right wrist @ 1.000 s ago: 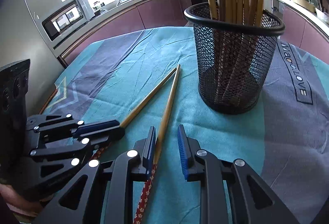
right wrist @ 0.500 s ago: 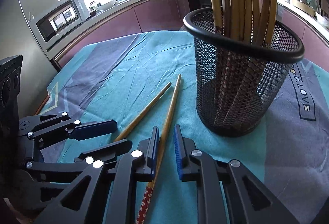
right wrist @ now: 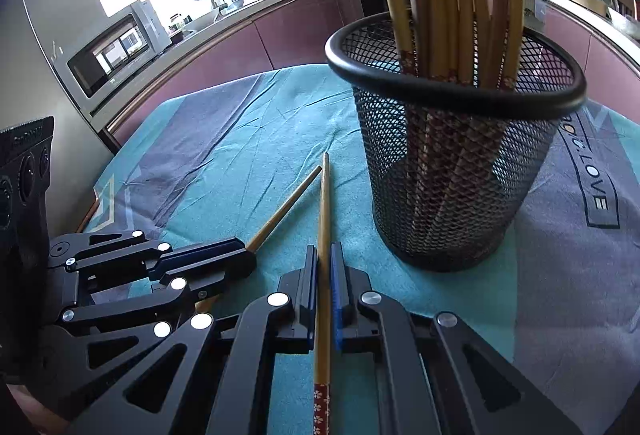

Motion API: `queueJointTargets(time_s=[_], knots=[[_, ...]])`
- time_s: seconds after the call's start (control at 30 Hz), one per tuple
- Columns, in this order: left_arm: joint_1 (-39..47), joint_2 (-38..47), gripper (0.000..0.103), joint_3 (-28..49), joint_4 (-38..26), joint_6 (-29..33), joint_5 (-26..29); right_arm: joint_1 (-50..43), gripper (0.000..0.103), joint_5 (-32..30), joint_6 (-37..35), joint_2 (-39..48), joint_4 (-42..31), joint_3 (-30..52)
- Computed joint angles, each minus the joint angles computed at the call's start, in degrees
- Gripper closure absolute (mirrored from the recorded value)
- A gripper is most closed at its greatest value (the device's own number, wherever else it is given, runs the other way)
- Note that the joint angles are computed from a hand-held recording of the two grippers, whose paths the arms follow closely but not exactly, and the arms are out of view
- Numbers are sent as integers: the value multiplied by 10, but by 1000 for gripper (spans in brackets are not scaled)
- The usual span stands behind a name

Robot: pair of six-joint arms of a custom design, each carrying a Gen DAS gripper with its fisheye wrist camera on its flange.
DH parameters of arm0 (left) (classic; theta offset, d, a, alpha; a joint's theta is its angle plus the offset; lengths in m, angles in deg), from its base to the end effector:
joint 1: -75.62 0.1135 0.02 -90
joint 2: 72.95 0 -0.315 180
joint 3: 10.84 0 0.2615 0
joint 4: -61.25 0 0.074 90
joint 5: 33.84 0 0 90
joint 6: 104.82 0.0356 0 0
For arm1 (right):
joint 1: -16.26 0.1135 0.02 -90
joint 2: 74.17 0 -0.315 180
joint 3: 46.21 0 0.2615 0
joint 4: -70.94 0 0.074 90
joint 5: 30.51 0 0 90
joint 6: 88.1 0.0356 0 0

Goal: Organize utensils
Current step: 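Lift the left gripper's chopstick upright while the right gripper lifts its own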

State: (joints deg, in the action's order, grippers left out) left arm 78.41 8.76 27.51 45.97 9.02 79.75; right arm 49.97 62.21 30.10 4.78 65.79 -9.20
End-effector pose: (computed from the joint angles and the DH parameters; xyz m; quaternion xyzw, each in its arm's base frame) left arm 0.2206 -0.0035 0.1546 0.2265 0.9165 -0.1306 0.3028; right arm 0.1912 0.1255 0.1676 -0.0361 0.9298 0.1691 0.3249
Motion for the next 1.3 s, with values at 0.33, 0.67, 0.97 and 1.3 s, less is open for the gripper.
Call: queueJointTargets(time_s=[0.33,0.67,0.97,1.3], knots=[[25,-26,95,-7,-24,9,32,8,98,-12,12,-69,-6,-36],[52,-71,96,0,-70,22,68,29,98,-7,26,-142,-33,-52],[110,-100,95,31,-158,65,138,46,98,13,25,-235,-87,-51],[154,-134,96,73,-266,114,214,28,98,27,16,-334,-154,-38]])
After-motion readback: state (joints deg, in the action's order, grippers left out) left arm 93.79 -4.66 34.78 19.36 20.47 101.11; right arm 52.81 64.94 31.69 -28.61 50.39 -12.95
